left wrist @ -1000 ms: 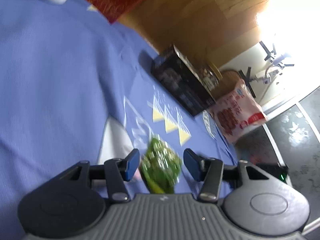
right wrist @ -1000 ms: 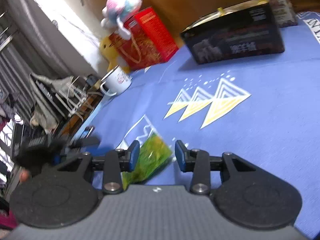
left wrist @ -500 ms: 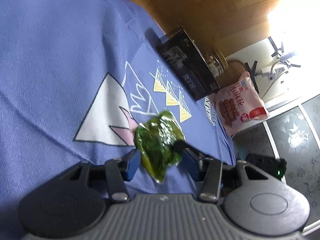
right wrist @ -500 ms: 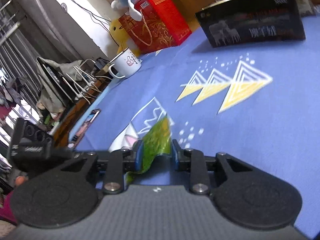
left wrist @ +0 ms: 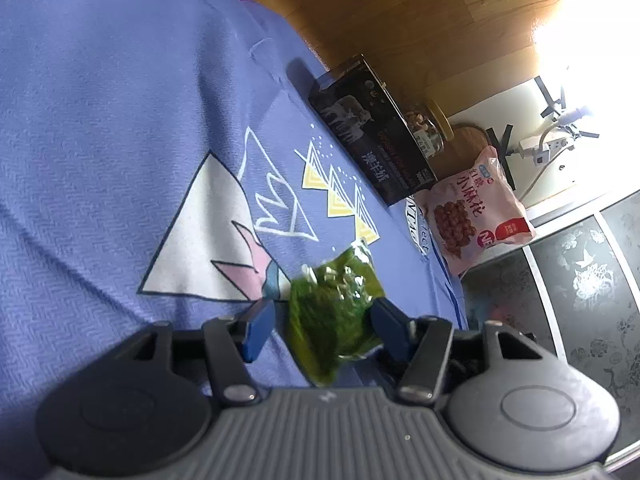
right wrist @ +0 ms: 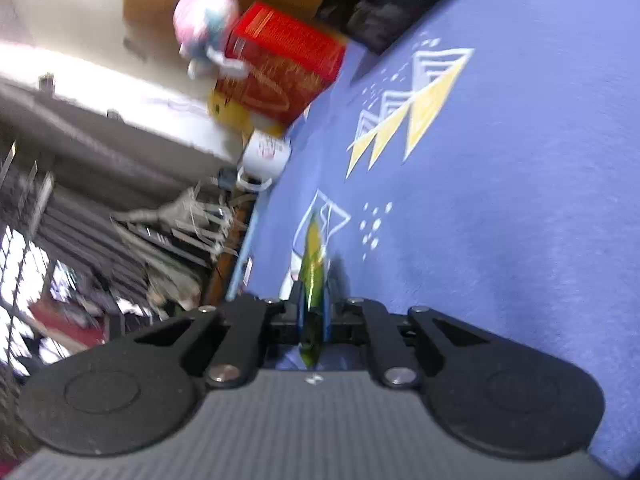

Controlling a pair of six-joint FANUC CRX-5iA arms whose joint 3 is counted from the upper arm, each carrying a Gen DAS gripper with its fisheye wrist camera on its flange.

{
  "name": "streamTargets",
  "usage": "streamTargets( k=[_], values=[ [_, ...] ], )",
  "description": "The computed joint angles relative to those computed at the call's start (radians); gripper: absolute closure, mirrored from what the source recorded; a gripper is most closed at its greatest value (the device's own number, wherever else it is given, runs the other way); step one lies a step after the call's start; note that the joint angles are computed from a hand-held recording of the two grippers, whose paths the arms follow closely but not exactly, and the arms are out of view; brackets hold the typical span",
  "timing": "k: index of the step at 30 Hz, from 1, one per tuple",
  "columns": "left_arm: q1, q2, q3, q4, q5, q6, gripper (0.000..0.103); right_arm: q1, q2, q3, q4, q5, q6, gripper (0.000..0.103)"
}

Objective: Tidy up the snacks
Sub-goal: 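Lift the green packet with the left gripper toward the tin box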

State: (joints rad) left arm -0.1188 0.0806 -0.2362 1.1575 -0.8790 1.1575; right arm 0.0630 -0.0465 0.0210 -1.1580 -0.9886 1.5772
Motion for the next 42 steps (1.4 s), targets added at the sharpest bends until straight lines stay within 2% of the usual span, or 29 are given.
streamTargets(
  k=[2,6,9,11,14,16,20,25,28,30,33,34,35,37,38,42],
  values=[
    [0.000,0.000,0.000,0.003,-0.003,-0.003,0.043,-0.040,0.001,-0.013,-0.072,-0.009,0.002,0.091],
    [-0.011,0.012,0.005,0.040,-0.008,0.001,0.027,-0.121,0.014,-0.039,-0.242,-0.060,0.034,0.096],
    [-0.030,0.042,0.018,0.116,-0.034,-0.045,0.026,-0.136,0.027,-0.035,-0.293,-0.083,0.043,0.096],
    [-0.040,0.055,0.044,0.082,-0.023,-0.024,0.026,-0.116,0.022,-0.023,-0.253,-0.061,0.035,0.096],
    [-0.043,0.058,0.070,0.023,-0.013,-0.012,0.026,-0.028,-0.022,-0.008,-0.032,0.039,-0.014,0.092],
    [-0.035,0.054,0.073,0.000,-0.025,-0.015,0.026,0.011,-0.037,-0.004,0.064,0.067,-0.035,0.092],
    [-0.001,0.038,0.067,-0.032,-0.085,0.007,0.026,0.000,-0.029,0.009,0.077,0.018,-0.030,0.092],
    [0.031,0.010,0.058,-0.089,-0.171,0.035,0.027,0.025,-0.013,0.058,0.189,-0.108,0.001,0.092],
    [0.023,-0.010,0.040,-0.103,-0.182,0.045,0.033,0.055,-0.015,0.070,0.233,-0.153,0.023,0.092],
    [0.020,-0.029,0.001,-0.069,-0.152,0.036,0.036,0.063,-0.011,0.074,0.229,-0.176,0.028,0.094],
    [0.016,-0.048,-0.044,-0.028,-0.101,0.033,0.052,0.073,0.006,0.083,0.207,-0.194,0.029,0.095],
    [0.016,-0.049,-0.048,-0.028,-0.093,0.036,0.060,0.076,0.008,0.080,0.199,-0.189,0.032,0.096],
    [0.016,-0.051,-0.051,-0.031,-0.085,0.040,0.063,0.086,0.006,0.078,0.201,-0.178,0.034,0.096],
    [0.018,-0.051,-0.057,-0.026,-0.077,0.047,0.078,0.109,0.006,0.080,0.217,-0.154,0.031,0.096],
    [0.019,-0.050,-0.056,-0.027,-0.074,0.046,0.081,0.119,0.007,0.080,0.217,-0.141,0.028,0.096],
    [0.016,-0.031,-0.028,-0.004,-0.062,0.010,0.082,0.128,0.007,0.082,0.227,-0.113,0.018,0.096]
  ],
)
